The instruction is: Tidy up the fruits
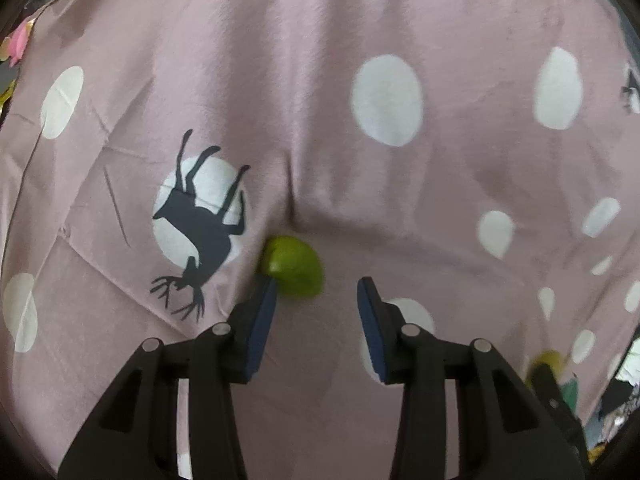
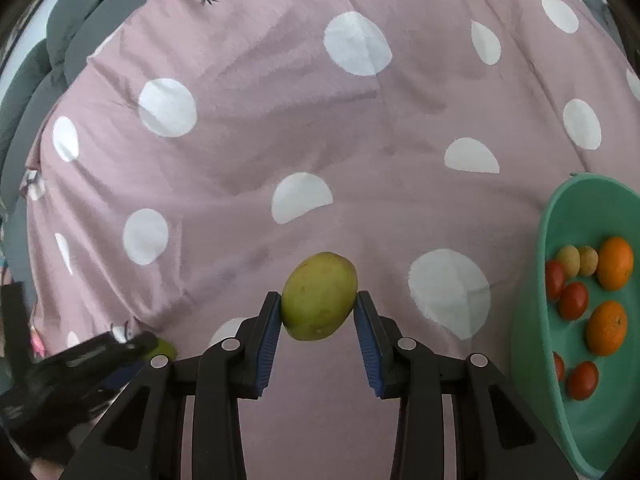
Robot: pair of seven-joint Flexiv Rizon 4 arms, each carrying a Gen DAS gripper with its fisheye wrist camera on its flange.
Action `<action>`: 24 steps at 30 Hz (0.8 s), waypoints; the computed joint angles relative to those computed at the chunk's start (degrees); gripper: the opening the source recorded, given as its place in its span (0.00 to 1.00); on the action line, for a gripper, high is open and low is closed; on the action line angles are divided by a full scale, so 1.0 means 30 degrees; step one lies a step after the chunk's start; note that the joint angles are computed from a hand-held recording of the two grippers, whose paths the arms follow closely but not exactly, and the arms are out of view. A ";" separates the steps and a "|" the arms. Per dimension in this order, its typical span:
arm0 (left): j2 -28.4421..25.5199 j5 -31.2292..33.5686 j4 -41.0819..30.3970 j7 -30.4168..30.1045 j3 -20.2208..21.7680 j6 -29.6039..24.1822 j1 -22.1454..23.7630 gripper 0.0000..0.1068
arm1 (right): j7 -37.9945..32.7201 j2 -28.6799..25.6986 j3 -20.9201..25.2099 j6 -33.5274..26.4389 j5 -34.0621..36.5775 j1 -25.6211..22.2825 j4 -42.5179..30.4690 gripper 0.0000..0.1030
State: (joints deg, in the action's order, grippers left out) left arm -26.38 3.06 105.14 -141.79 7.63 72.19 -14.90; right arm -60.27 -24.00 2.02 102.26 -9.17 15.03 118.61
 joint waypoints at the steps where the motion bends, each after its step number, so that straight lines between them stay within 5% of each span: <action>1: -0.0192 -0.0092 -0.0138 0.0178 -0.0117 -0.0086 0.0143 0.37 | -0.0016 0.0022 0.0245 -0.0016 -0.0035 -0.0234 -0.0023 0.37; 5: -0.0956 -0.0226 -0.0844 0.0223 0.0040 -0.0430 0.0053 0.36 | -0.0106 0.0009 0.1121 -0.0034 -0.0235 -0.1060 -0.0115 0.37; 8: -0.1751 0.1116 -0.2306 -0.1349 0.1554 -0.1589 -0.1188 0.31 | -0.0229 -0.0006 0.1531 -0.0123 -0.0430 -0.1471 -0.0157 0.37; 18: -0.2083 0.4504 -0.4011 -0.3236 0.1944 -0.2685 -0.2346 0.31 | -0.0248 0.0460 0.0405 0.0543 -0.0017 -0.0689 0.0331 0.37; 24: -0.0542 0.6667 -0.3686 -0.2546 0.1214 -0.0718 -0.3631 0.31 | 0.0381 0.1528 0.2411 0.2563 -0.0030 -0.3911 0.1661 0.37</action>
